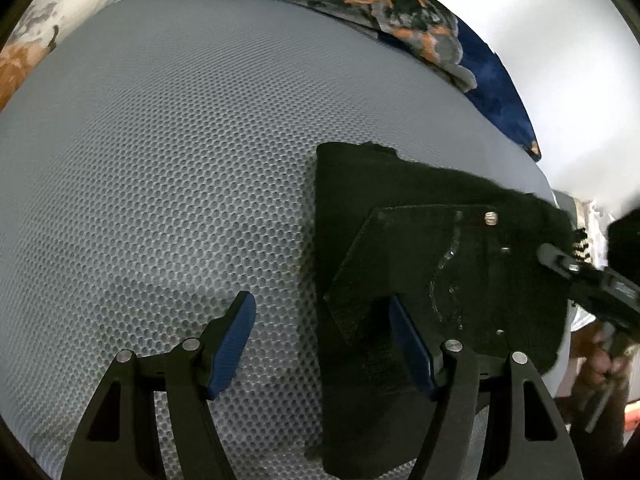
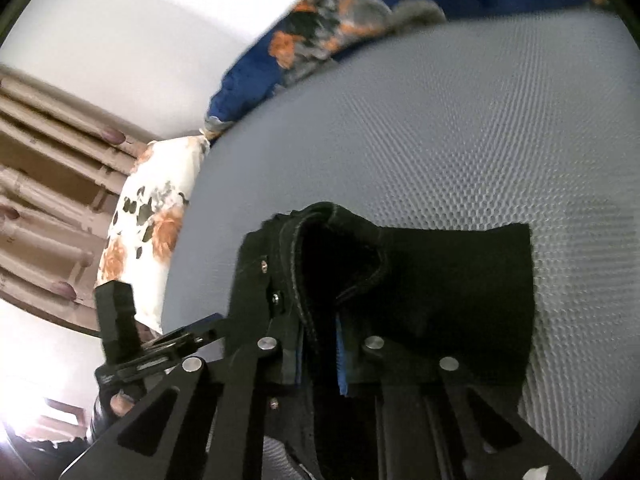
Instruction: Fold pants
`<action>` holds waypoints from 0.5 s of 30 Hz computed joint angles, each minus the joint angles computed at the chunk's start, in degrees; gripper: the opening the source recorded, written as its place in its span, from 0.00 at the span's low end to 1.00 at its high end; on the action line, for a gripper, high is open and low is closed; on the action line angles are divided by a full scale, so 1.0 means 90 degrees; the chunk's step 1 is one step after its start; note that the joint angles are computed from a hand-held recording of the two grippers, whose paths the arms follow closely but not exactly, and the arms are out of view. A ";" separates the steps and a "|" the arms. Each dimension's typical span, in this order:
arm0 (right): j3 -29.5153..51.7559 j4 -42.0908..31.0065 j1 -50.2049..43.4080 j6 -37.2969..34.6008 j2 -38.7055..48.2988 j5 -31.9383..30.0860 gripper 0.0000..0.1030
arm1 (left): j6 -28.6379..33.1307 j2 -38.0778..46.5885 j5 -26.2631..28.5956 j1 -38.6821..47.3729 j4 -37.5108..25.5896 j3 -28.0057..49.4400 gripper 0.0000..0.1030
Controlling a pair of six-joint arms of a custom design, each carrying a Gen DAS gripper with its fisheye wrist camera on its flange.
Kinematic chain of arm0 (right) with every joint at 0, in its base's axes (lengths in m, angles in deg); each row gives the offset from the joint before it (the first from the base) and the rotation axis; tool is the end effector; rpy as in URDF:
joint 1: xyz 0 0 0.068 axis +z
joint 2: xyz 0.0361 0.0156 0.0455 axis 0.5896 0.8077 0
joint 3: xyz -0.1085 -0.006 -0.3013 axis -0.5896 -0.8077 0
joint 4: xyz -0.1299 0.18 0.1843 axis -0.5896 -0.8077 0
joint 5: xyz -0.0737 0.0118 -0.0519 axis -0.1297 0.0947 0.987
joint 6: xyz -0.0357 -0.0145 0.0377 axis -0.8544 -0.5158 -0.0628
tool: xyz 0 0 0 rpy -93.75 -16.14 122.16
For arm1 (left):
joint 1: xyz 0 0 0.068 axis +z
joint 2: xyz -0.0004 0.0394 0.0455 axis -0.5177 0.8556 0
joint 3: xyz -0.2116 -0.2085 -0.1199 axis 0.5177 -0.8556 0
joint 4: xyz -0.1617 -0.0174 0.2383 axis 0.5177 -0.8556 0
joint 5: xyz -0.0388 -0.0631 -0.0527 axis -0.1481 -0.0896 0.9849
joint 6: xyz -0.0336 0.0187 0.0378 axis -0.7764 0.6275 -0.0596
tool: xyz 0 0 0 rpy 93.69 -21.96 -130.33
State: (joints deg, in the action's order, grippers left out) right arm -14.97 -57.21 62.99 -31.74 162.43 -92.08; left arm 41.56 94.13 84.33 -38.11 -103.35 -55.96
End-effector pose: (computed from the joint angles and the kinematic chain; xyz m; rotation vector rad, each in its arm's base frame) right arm 0.2635 0.1504 0.1761 -0.0817 2.5077 0.9969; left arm 0.2136 -0.0349 0.1803 -0.1581 2.6998 -0.4686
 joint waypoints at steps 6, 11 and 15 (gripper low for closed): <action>-0.0537 -0.0410 -0.0279 0.0084 -0.0901 0.0315 0.11 | 0.0009 0.0059 -0.0069 -0.0280 0.0107 0.0204 0.68; -0.0887 0.0007 -0.0793 -0.0041 -0.0138 0.0371 0.11 | -0.0029 0.0231 -0.0258 -0.0585 0.0290 0.0352 0.68; -0.0900 0.0449 -0.0803 -0.0010 0.0487 0.0592 0.16 | 0.0005 0.0912 -0.0753 -0.0935 0.0510 0.0468 0.68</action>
State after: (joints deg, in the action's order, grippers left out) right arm -23.06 -53.17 55.77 -31.83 166.82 -86.75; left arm 41.61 102.33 77.56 -46.53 -98.76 -51.75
